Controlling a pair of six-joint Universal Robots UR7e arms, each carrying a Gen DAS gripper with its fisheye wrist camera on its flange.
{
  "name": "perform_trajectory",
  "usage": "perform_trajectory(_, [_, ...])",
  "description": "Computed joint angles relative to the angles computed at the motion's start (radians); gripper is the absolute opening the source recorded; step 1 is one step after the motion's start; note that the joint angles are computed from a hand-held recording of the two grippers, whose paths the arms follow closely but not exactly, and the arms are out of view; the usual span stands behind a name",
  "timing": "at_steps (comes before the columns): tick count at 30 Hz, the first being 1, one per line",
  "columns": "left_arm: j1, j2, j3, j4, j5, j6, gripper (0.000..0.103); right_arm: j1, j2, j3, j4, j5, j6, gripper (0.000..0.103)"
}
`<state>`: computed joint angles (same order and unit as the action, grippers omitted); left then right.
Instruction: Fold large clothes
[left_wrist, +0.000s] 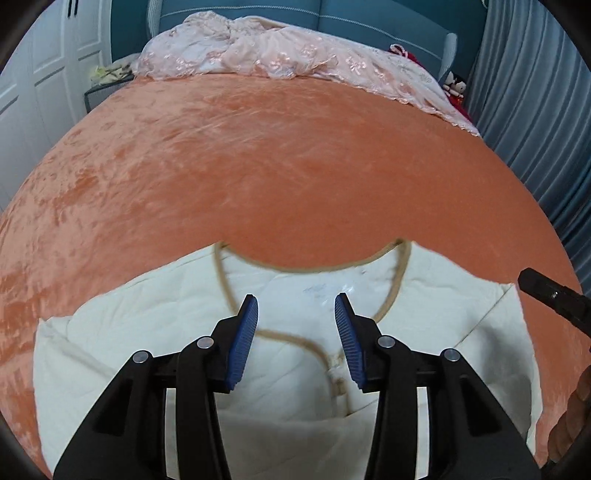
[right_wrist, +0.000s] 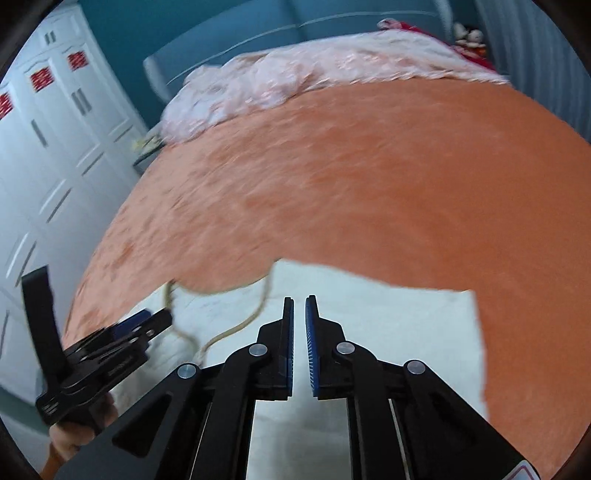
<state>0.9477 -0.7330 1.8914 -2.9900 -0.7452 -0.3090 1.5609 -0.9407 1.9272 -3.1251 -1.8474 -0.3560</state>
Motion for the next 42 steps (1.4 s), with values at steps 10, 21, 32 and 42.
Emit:
perform_trajectory(10, [0.041,0.025,0.064,-0.053,0.045,0.102,0.044,0.037,0.238,-0.059,-0.062,-0.153,-0.138,0.0])
perform_trajectory(21, [0.075,0.076,0.012,-0.146,0.081,0.105,0.042,0.004,0.297,-0.098,-0.216,-0.151,-0.127,0.0])
perform_trajectory(32, [0.077,0.127,0.023,-0.331,0.108,0.198,0.038,0.0,0.339,-0.118,-0.298,-0.147,-0.176,0.0])
perform_trajectory(42, [-0.009,0.026,0.13,-0.237,0.219,-0.029,0.053,-0.016,0.21,0.075,-0.565,-0.069,-0.05,0.02])
